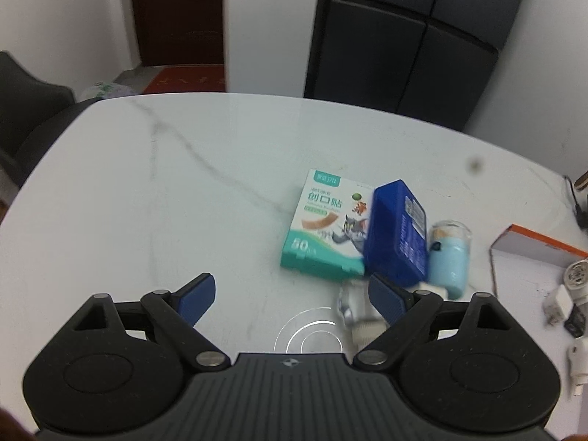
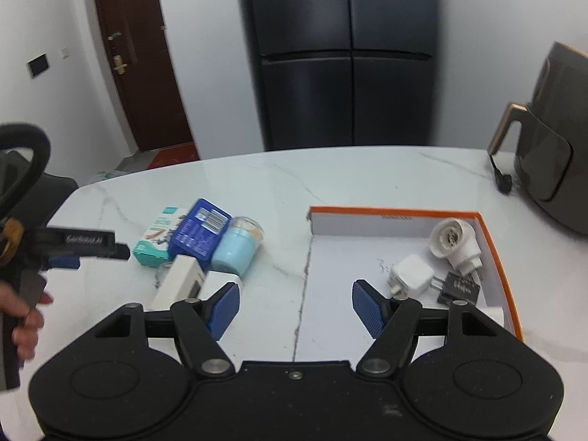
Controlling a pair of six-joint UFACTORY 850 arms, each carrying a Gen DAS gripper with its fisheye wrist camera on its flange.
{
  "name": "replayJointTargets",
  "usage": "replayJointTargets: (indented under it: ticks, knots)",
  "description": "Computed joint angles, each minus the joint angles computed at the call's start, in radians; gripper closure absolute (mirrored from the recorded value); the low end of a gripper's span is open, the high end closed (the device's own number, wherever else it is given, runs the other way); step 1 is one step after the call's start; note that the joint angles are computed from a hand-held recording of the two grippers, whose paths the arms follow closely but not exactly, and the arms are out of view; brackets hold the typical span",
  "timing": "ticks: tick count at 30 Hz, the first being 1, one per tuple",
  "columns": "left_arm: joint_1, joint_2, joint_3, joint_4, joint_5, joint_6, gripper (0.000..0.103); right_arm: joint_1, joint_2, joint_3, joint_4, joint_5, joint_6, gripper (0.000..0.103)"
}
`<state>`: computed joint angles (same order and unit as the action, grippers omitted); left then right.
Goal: Organize rigid objects
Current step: 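Move both open grippers back toward the pile of items, then grasp the teal-and-white bandage box with the left gripper while the right grasps the light-blue toothpick jar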
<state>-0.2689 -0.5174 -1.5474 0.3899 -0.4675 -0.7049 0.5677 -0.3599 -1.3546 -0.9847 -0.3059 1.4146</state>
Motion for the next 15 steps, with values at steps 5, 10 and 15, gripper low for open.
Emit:
replayJointTargets:
  ticks: [5, 10, 15]
  knots:
    - [0.025, -0.101, -0.100, -0.120, -0.008, 0.161, 0.010, 0.000, -0.014, -0.001, 0.036, -0.033, -0.002, 0.022]
    - [0.040, -0.155, -0.154, -0.216, 0.014, 0.299, 0.007, -0.002, -0.026, -0.004, 0.045, -0.062, 0.015, 0.022]
    - [0.043, -0.206, -0.216, -0.313, 0.010, 0.437, 0.007, -0.005, -0.034, -0.007, 0.055, -0.077, 0.030, 0.022]
